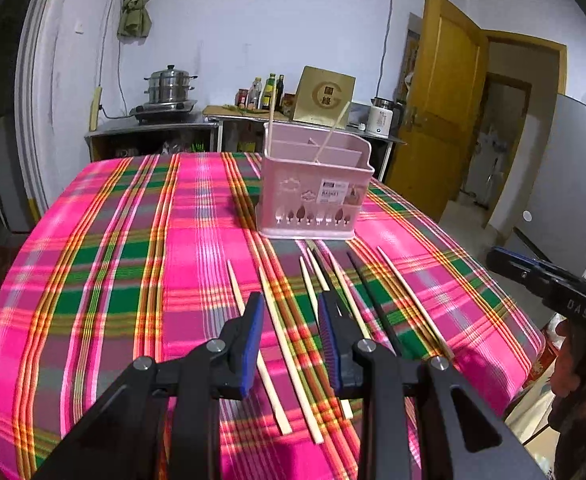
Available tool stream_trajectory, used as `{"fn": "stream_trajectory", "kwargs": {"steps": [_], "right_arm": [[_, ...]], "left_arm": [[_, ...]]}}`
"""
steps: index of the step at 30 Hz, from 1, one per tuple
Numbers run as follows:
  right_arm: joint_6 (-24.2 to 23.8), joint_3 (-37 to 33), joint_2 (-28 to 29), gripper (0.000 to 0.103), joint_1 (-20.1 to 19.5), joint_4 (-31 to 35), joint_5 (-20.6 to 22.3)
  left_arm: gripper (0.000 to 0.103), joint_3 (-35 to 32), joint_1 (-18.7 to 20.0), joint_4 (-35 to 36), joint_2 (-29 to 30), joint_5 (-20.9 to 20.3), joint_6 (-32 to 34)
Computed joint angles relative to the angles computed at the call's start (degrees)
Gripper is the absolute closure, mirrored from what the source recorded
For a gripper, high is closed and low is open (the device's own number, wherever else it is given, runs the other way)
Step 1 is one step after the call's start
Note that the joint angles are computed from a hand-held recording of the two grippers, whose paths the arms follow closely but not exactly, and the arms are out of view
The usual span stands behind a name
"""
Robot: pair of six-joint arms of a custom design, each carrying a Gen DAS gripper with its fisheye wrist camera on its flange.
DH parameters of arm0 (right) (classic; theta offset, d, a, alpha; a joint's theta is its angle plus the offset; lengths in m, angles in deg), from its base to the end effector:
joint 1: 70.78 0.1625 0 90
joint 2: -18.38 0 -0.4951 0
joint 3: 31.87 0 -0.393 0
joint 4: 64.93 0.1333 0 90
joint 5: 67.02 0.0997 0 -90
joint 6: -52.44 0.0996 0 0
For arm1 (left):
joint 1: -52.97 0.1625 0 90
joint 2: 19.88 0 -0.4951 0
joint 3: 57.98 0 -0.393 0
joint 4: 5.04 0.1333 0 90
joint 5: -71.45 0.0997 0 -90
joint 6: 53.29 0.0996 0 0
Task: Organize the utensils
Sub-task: 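Grasp another wooden chopstick with the left gripper while the right gripper grasps one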
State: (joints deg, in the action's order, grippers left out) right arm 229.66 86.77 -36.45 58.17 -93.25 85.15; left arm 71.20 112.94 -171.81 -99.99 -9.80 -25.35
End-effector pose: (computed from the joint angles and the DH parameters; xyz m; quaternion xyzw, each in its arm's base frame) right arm 0.3109 -0.3127 0.1064 0.0502 -0.7956 0.5153 0.3146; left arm -0.1100 -0.4869 0.3125 0.4531 0.8557 -0.2400 0.0697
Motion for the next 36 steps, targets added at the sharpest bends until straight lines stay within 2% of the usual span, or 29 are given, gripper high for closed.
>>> {"fn": "stream_trajectory", "kwargs": {"steps": [7, 15, 21, 36], "right_arm": [[1.11, 0.78, 1.06, 0.085, 0.07, -0.63, 0.11], [2.97, 0.29, 1.7, 0.085, -2.21, 1.55, -1.45], [5.43, -1.26, 1.99, 0.085, -5.45, 5.89, -2.27], [7.63, -8.33, 2.72, 0.085, -15.01, 19.04, -4.83]], "left_arm": [[0.074, 0.83, 0.78, -0.67, -0.23, 0.2, -0.32], [0.074, -0.32, 0.63, 0.12, 2.43, 2.02, -1.37], [0.074, -2.49, -0.11, 1.65, 5.79, 4.63, -2.22], [0.074, -11.39, -0.91, 9.66, 16.7, 13.47, -5.14]]}}
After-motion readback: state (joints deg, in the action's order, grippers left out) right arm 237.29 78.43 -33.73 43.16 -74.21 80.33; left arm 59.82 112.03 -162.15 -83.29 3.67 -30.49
